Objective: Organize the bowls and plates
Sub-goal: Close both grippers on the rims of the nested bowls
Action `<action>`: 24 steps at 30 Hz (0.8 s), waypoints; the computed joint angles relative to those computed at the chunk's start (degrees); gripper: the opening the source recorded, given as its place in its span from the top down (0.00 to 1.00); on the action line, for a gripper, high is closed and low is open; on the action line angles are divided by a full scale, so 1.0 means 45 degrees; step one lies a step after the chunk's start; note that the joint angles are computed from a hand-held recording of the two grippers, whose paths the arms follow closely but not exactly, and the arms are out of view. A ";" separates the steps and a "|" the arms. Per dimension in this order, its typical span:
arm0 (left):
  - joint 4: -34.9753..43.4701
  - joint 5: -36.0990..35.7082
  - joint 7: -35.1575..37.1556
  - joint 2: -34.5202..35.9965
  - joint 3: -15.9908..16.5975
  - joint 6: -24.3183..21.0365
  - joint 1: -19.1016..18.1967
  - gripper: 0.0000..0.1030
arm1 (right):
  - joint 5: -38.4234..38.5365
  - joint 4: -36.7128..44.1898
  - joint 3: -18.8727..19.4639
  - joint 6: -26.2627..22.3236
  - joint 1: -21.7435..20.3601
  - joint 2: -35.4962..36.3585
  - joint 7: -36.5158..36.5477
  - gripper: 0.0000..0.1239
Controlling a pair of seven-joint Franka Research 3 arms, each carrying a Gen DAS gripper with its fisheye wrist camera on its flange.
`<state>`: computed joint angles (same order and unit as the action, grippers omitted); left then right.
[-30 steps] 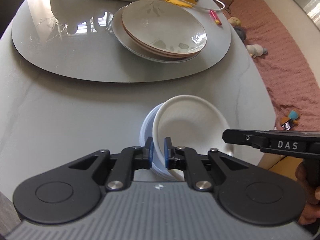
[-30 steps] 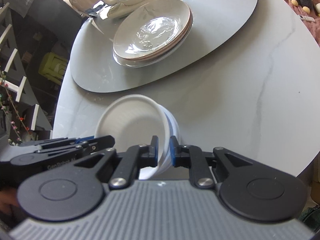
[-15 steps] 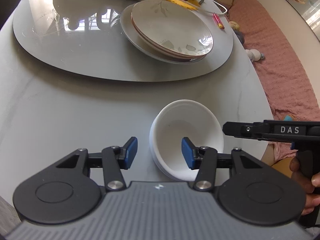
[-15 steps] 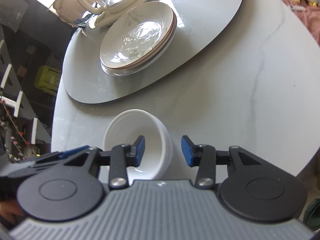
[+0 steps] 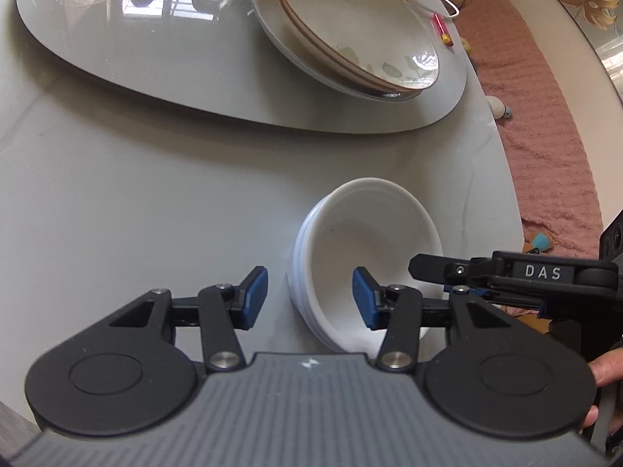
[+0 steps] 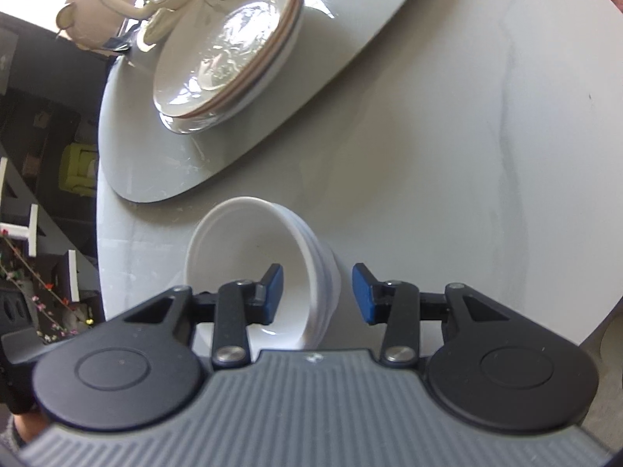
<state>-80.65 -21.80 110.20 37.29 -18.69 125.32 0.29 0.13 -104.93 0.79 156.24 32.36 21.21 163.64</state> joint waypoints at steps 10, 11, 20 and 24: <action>0.0274 0.0055 -0.0528 0.0449 -0.0024 -0.0075 -0.0099 0.52 | 0.0670 0.0284 0.0211 -0.0014 -0.0184 0.0366 -0.0387 0.67; 0.0267 0.0089 -0.0577 0.0465 -0.0017 -0.0080 -0.0123 0.53 | 0.0697 0.0272 0.0194 0.0088 -0.0161 0.0398 -0.0394 0.67; 0.0271 0.0491 -0.0603 0.0591 0.0021 -0.0131 -0.0237 0.73 | 0.1398 0.0173 0.0292 0.0165 -0.0224 0.0476 -0.0613 0.79; 0.0325 0.0496 -0.0527 0.0628 -0.0011 -0.0101 -0.0199 0.75 | 0.1671 0.0231 0.0382 0.0210 -0.0327 0.0540 -0.0871 0.83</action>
